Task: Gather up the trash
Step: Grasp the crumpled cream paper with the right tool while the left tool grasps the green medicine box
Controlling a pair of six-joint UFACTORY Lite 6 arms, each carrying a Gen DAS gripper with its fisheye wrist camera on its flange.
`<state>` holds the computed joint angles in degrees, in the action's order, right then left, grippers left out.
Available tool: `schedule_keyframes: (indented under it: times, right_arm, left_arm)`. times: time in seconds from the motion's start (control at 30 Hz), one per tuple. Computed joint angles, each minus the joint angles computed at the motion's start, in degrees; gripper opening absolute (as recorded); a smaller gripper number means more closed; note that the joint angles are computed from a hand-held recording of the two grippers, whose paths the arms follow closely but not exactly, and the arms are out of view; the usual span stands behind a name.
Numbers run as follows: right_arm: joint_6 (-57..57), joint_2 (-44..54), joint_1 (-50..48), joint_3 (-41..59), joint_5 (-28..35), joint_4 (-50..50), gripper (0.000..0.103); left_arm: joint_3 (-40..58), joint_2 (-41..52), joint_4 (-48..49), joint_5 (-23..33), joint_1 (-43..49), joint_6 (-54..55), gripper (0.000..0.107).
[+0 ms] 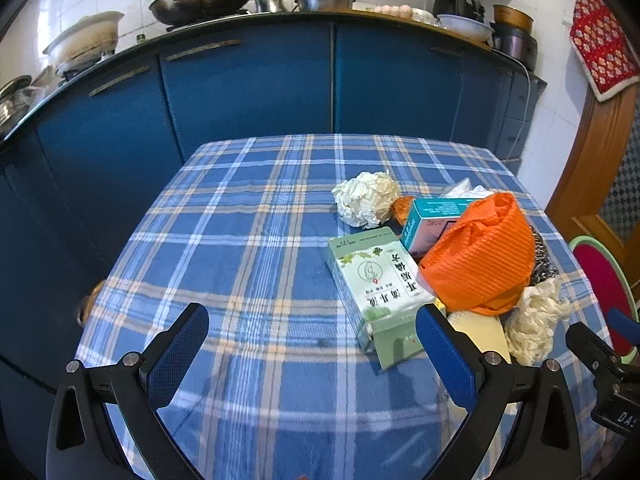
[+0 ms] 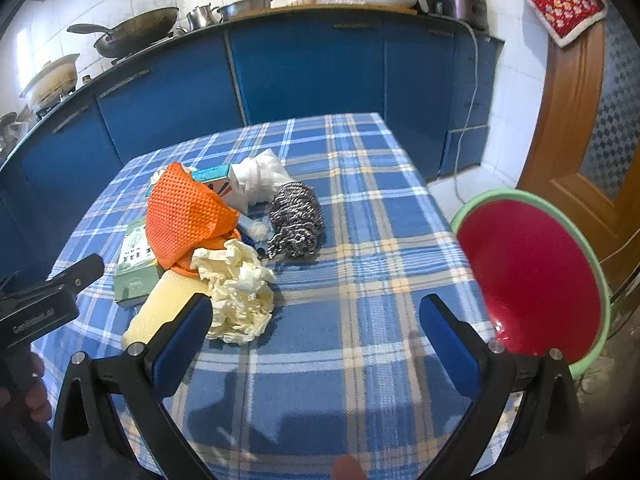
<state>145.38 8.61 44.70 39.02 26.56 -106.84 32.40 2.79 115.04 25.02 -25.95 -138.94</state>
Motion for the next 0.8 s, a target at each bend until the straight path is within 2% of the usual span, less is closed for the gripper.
schedule_keyframes:
  times: [0.27,0.47,0.6,0.73,0.8]
  right_arm:
    - [-1.57,6.59,-2.16,6.46,-5.33,-0.42,0.094]
    - [-5.47,10.59,-2.99,10.64,-6.82,3.93,0.089]
    - [-6.38,11.55,-2.63,12.08,-7.73,5.02,0.079]
    - [-4.82,11.38,-1.89,12.05,-8.71,3.67,0.071]
    - [-5.12,11.72,-1.34,12.31,-8.92,3.30,0.070]
  left_arm:
    - [7.16,7.90,11.69,-6.65,5.25,-4.97,0.103]
    - [11.43,11.99,28.42,-12.41,8.16,-17.22,0.103]
    - [13.40,13.60,37.34,-14.24,8.65,-25.19,0.103]
    - [12.88,13.26,37.83,-13.65,7.56,-25.81,0.103]
    - [12.81,13.46,33.89,-13.34,6.62,-22.61,0.103]
